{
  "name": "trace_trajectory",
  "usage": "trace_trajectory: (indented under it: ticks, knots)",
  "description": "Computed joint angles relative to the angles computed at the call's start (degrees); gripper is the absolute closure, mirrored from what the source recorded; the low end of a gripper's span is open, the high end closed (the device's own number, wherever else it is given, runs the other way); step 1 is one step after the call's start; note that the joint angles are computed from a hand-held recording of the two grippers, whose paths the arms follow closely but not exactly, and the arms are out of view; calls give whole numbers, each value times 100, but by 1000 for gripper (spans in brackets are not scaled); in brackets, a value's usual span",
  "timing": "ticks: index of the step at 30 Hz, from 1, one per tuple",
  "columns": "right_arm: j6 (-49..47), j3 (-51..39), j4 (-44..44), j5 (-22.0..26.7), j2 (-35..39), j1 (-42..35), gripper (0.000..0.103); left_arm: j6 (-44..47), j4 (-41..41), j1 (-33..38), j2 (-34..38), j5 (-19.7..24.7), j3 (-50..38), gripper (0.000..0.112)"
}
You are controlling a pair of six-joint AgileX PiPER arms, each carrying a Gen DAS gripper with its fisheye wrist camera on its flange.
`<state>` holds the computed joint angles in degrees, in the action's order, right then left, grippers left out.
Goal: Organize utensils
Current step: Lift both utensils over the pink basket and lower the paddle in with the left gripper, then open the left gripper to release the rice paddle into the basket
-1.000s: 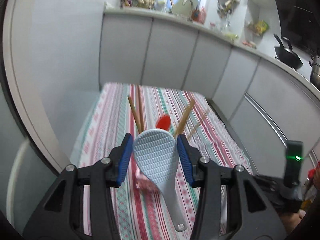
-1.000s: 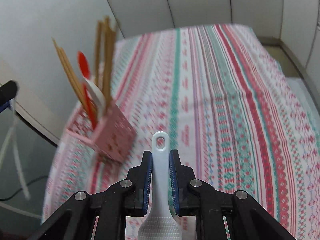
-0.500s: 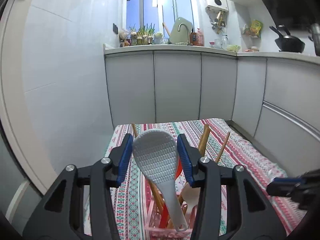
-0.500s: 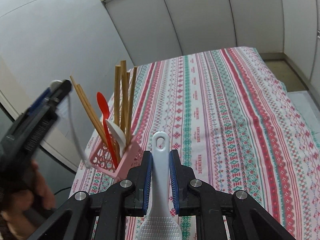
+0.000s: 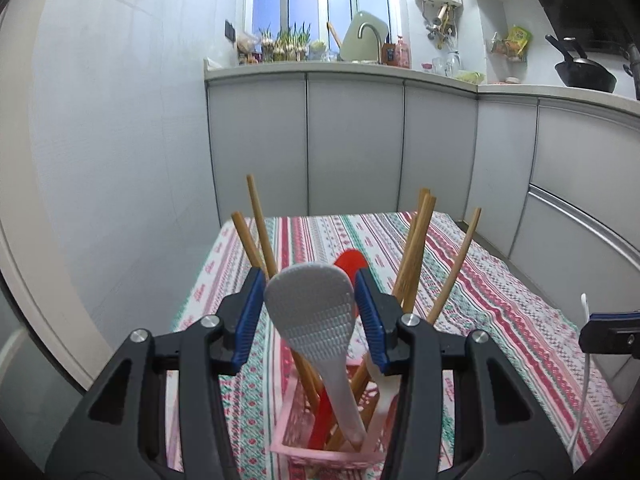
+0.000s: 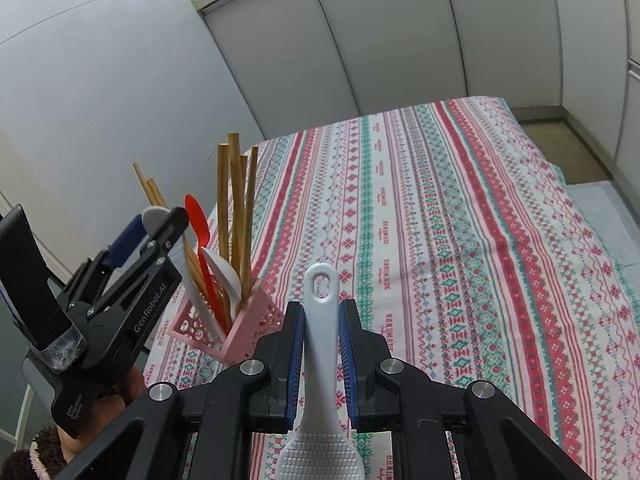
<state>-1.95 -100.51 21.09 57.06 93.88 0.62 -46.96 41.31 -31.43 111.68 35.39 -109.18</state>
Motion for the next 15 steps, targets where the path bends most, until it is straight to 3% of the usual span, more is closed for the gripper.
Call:
trace_trajectory:
  ticks: [9, 15]
  knots:
    - [143, 11, -70, -233, -69, 145, 87, 1272, -2190, 365, -200, 400, -238, 57]
    - [414, -96, -287, -593, -60, 408, 87, 1306, -2690, 557, -363, 1475, -614, 45]
